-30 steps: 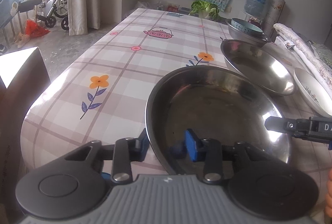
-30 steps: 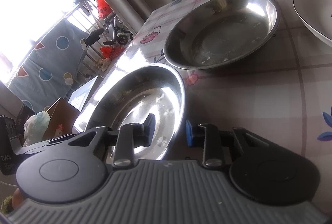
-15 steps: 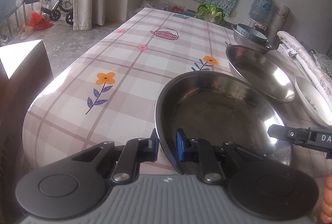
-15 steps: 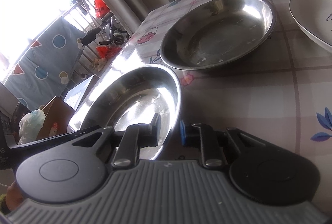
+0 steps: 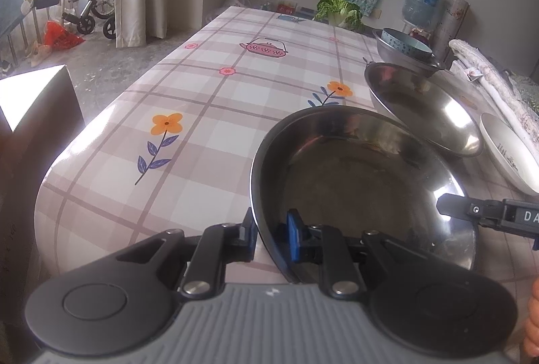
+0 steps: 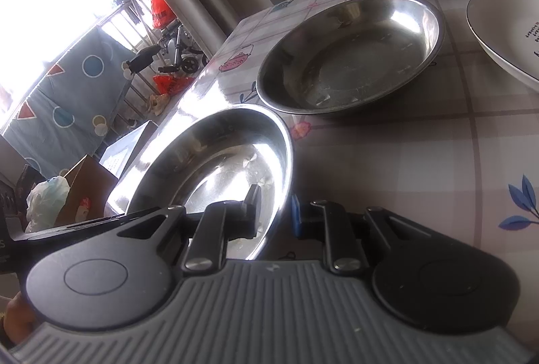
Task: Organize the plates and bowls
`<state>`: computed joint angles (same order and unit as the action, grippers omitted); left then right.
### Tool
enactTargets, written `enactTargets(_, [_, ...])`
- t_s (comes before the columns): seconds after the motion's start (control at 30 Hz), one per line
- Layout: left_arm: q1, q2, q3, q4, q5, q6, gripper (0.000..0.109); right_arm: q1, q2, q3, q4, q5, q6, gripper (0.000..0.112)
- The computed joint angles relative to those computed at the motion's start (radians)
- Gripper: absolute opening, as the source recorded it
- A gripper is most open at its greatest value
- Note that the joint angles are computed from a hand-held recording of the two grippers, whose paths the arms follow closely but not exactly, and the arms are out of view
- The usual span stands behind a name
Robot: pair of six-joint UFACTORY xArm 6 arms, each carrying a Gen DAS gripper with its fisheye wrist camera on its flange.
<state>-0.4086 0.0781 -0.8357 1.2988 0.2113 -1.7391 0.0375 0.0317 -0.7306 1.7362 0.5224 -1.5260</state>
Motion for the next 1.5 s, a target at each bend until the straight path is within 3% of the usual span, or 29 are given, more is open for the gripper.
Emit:
enactTargets(0.27, [-0.005,0.007,-0.009,-0.033,0.01,0.043,0.023,0.006,0.005,-0.002,-0.006,-0.004,0.01,0.017])
enactTargets(0.5, [-0.015,0.021,-0.025,-0.056,0.019,0.08,0.033,0.006,0.006,-0.003,-0.008,-0.004,0.011,0.017])
enactTargets(1.0, [-0.041,0.025,-0.042,-0.13,0.073,0.128,0.033,0.008,0.003,0.0,-0.005,-0.011,-0.007,0.017])
enactTargets(1.5, [-0.041,0.012,-0.036,-0.094,0.072,0.068,0.033,0.01,-0.011,0.011,-0.017,-0.02,-0.012,0.017])
